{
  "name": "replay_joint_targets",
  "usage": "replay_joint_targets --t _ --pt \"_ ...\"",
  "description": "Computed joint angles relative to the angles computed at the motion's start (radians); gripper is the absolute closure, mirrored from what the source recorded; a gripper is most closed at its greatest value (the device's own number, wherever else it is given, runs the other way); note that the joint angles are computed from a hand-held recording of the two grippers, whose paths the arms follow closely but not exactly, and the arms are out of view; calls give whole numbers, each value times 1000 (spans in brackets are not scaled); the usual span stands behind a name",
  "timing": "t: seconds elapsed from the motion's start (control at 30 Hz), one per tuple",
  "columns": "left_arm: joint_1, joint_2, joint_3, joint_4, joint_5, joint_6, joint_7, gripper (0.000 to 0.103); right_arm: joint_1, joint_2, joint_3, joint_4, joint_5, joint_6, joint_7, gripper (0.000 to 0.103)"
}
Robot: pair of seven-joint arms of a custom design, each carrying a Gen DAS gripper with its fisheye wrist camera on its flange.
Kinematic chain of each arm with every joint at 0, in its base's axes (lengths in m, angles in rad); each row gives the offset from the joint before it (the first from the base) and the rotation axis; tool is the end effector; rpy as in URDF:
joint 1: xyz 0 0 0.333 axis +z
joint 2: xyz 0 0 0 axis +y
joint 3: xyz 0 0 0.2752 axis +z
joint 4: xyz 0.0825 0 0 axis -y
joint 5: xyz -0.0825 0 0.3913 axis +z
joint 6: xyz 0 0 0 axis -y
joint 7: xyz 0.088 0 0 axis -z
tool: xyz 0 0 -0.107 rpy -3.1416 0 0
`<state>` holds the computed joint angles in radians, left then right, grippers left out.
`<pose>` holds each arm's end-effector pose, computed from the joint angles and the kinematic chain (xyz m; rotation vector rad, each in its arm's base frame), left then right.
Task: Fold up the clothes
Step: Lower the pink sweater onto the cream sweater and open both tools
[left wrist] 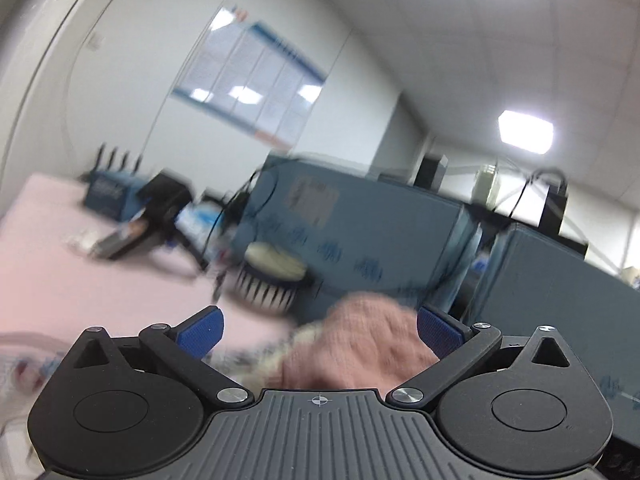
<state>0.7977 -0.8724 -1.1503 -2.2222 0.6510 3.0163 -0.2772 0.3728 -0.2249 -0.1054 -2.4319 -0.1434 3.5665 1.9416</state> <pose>0.4313 -0.3325 0.5317 -1.6620 0.9923 -1.3270 0.4834 0.1478 0.5159 -1.3372 1.2611 -0.6827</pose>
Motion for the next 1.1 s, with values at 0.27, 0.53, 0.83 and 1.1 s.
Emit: replay_joint_targets --t 0.27,0.53,0.83,1.1 --pt "-125 70 -43 77 40 -261 29 0 -73 -95 55 -144 98 64 -121 3" --pt "-85 24 -103 103 80 -321 50 0 -43 -69 -8 -166 5 153 -86 3" --pt "-89 -41 -102 83 68 -369 32 0 -51 -60 -27 -161 -43 127 13 3" --pt "-85 -10 -110 91 66 -368 58 0 -67 -55 -16 -166 -72 171 20 3"
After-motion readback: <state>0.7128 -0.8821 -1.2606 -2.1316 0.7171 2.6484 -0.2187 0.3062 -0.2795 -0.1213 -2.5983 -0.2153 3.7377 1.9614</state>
